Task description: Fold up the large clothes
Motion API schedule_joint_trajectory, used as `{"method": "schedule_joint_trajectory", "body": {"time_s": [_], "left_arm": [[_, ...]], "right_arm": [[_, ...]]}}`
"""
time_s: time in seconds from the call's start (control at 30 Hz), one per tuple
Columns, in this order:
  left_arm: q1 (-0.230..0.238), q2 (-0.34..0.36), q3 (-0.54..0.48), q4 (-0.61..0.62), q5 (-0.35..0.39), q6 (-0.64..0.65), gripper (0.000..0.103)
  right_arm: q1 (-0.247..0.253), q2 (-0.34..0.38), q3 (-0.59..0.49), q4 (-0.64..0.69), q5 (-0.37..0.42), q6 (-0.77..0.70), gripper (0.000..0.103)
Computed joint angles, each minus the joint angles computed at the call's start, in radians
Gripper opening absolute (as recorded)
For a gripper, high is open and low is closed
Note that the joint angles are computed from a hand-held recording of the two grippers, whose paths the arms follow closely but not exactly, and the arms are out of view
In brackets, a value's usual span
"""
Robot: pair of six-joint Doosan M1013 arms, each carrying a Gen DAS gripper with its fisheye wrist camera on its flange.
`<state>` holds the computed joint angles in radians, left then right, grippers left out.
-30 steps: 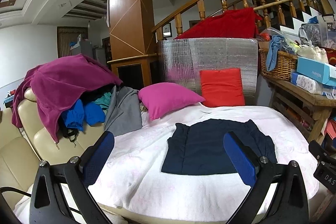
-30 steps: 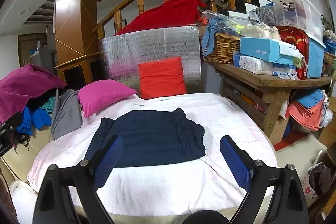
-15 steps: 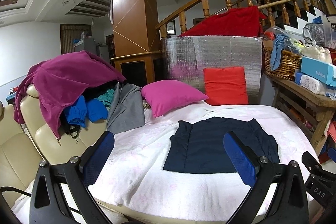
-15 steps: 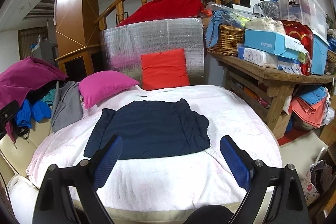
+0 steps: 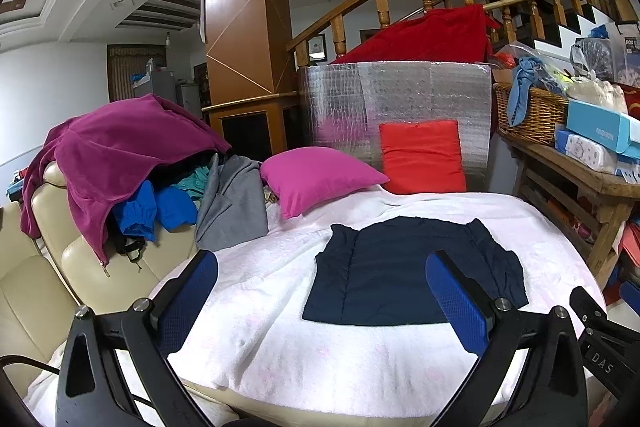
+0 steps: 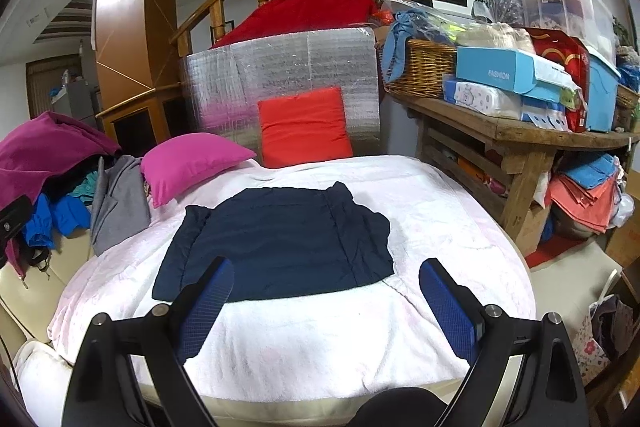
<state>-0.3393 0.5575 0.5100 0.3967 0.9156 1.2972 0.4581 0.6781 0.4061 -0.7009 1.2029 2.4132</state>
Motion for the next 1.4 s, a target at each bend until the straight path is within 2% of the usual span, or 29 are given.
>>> {"method": "schedule_joint_trajectory", "body": {"time_s": [0.47, 1.4], "left_arm": [[-0.011, -0.014, 0.02, 0.021, -0.02, 0.003, 0.103], [-0.009, -0.01, 0.014, 0.015, -0.01, 0.012, 0.103]], "right_arm": [[-0.003, -0.032, 0.056, -0.013, -0.034, 0.04, 0.096], [-0.004, -0.032, 0.056, -0.004, -0.035, 0.038, 0.096]]}}
